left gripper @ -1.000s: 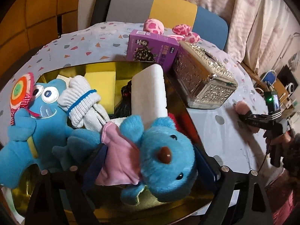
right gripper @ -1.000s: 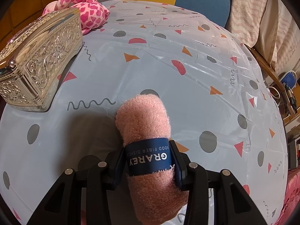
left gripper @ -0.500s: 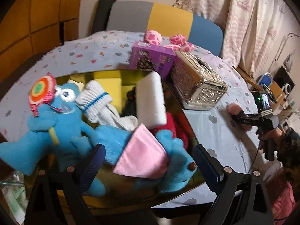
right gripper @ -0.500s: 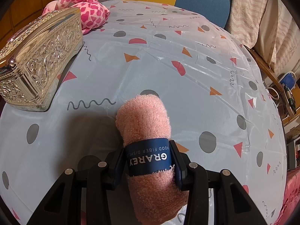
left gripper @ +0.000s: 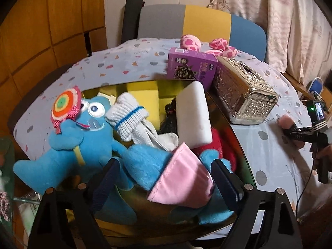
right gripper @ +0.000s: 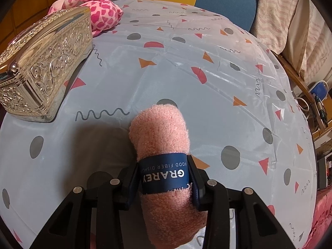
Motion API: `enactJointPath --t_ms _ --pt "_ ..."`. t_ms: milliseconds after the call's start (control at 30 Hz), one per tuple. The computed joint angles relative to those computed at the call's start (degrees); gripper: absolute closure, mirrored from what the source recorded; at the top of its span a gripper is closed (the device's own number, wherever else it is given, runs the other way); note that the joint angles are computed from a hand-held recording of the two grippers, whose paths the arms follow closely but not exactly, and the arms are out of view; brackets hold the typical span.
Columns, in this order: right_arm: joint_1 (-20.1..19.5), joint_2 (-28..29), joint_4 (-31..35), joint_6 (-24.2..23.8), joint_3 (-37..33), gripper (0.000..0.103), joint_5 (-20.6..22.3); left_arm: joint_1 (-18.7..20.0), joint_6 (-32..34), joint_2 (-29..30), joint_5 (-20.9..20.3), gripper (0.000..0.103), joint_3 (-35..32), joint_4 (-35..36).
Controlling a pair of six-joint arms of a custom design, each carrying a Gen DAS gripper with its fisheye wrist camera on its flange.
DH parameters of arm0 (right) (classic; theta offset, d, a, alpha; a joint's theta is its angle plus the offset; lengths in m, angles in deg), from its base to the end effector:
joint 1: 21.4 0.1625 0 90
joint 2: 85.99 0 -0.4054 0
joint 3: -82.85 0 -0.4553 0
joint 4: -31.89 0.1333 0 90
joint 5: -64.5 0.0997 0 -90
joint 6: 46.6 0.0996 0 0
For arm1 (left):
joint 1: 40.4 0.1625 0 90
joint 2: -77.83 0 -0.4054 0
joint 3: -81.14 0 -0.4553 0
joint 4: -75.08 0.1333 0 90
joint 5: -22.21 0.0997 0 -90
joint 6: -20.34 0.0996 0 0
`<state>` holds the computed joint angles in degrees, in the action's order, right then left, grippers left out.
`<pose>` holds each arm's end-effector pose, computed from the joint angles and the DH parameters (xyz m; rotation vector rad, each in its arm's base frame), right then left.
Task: Organize soft objects
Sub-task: 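Carry the pink GRAREY towel into the gold tray and open the right gripper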
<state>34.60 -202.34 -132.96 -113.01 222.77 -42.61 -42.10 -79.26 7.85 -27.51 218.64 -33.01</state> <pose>-0.1229 -0.3682 0.3620 0.4698 -2.1962 0.4293 -0.3257 -0.1881 -0.0025 0.2188 2.2191 -0.9021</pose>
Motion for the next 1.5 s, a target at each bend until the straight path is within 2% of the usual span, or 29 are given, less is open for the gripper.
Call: enactJointPath --t_ms 167,333,500,600,767,967,1200,1400,1500 --pt "-0.3 0.0 0.6 0.8 -0.2 0.063 0.4 -0.3 -1.9 -0.5 0.5 0.012 -0.5 3.3" --pt "0.0 0.4 2.2 4.7 -1.0 0.063 -0.5 -0.9 -4.7 -1.8 0.8 0.011 -0.2 5.9" --pt "1.8 1.2 -0.8 7.0 -0.1 0.064 -4.3 -1.6 -7.7 -3.7 1.0 0.01 0.5 8.2" --pt "3.1 0.9 -0.5 10.4 0.4 0.065 -7.3 -2.1 -9.2 -4.6 1.1 0.01 0.7 9.7" --pt "4.5 -1.2 3.6 14.4 1.1 0.067 -10.6 -2.8 -10.6 -5.7 1.1 0.01 1.1 10.8" --pt "5.5 -4.9 9.4 15.8 2.6 0.067 -13.2 -3.8 -12.5 -6.7 1.1 0.01 1.6 12.0" --pt "3.8 -11.3 18.1 17.3 4.0 0.068 -10.3 -5.1 -16.5 -8.5 1.0 0.01 1.8 16.3" --pt "2.3 -21.4 27.7 17.5 5.9 0.068 -2.3 -5.7 -21.4 -11.0 0.5 0.01 1.9 22.8" --pt "3.9 -27.9 34.2 17.2 6.9 0.068 1.9 -5.8 -24.2 -12.2 -0.2 0.01 2.0 25.9"
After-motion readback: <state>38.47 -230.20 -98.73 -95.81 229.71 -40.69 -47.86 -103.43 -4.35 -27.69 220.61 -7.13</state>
